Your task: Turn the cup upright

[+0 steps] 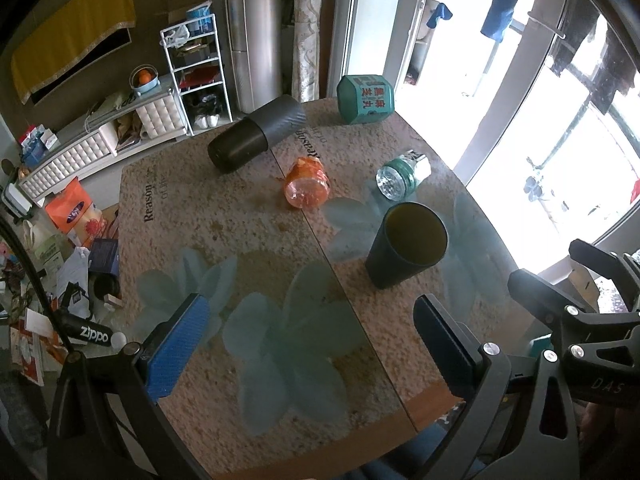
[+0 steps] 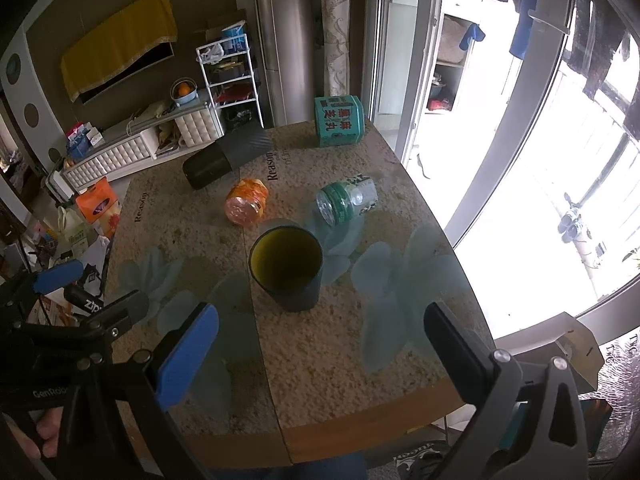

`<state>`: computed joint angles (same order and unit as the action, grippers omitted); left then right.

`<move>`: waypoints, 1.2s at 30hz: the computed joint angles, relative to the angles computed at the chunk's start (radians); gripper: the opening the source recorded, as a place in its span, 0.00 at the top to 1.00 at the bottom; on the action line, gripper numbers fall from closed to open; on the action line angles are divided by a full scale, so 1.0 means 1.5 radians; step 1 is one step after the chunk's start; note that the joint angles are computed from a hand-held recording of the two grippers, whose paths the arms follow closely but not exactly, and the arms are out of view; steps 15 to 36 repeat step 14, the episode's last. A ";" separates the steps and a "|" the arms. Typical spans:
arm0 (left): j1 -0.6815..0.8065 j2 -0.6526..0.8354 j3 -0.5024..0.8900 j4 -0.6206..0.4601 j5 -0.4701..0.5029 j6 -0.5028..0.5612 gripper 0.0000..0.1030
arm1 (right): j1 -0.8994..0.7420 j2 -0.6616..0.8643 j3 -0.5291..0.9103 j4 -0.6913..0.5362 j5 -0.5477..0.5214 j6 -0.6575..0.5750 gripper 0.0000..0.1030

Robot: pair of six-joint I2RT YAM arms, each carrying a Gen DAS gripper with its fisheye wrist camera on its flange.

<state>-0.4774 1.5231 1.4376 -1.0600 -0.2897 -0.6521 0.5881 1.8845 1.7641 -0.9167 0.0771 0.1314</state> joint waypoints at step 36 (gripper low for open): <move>-0.011 -0.006 -0.011 0.002 -0.005 -0.010 0.00 | -0.009 -0.008 -0.008 -0.005 -0.014 -0.005 0.00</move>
